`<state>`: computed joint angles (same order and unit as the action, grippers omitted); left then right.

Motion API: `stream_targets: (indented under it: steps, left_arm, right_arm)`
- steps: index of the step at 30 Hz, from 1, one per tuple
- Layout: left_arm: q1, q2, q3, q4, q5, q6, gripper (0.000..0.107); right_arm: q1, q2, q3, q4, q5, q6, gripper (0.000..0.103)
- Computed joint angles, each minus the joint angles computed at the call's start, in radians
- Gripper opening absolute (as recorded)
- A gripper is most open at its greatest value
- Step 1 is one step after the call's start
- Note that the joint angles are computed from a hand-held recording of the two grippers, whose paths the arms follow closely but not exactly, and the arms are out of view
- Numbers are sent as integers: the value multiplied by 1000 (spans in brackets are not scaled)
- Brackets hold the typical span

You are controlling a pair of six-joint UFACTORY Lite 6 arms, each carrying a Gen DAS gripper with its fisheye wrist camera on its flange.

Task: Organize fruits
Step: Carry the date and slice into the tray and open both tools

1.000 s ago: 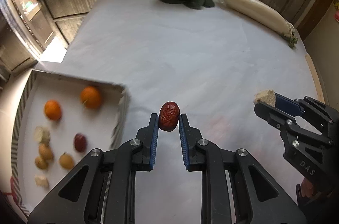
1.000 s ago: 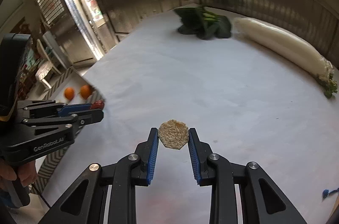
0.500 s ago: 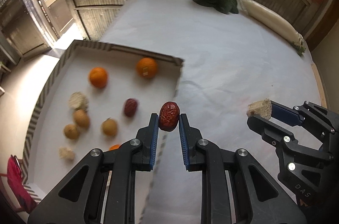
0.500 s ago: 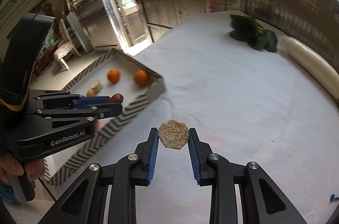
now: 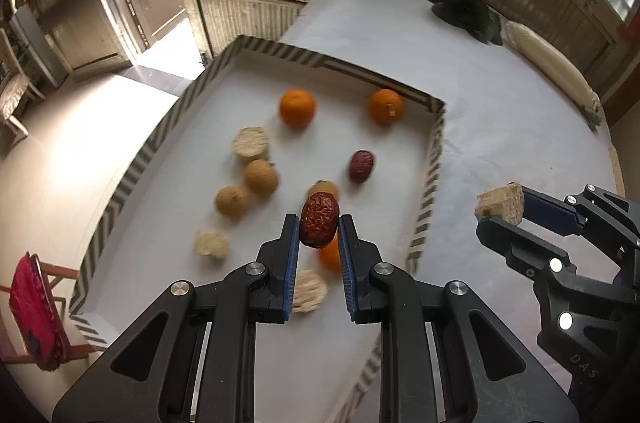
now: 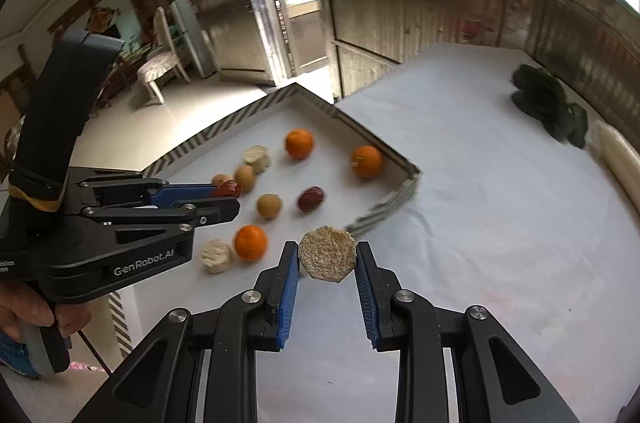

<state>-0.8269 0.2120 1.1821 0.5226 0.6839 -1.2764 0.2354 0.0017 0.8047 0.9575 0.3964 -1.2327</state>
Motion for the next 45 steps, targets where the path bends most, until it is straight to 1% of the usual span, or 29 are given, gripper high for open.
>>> stream_targets:
  steps: [11,20,25,31,36,38,42,45]
  left_arm:
    - [52,-165,-206,8,-13,-41,19]
    - [108,-300,-368,-12,-19,-41,19]
    - [143,-348,-443,-33,-35,-29,19]
    - [159,-356,-480,-48,-71,-20,19]
    - [165,-322,-472,-51,-105,-16,19]
    - [172,-302,-464,-52,-119,-8,19]
    - [174,-267,-447,-66,-140,6,19]
    - [172,-244,-442,-76,-155,9,19]
  right_arm:
    - [159,32,21,-34,-27,77,27]
    - [262,100,65,-32,-31,94,27]
    - [326,172,111,-25,-37,92,27]
    - [363,314,225,-82,-63,157,27]
    - [369,433,327,-174,-75,254,27]
    - [373,464,360,-205,-80,291,27]
    - [383,532,429,-346,-83,429,27]
    - [374,560,460,-378,-70,457,27]
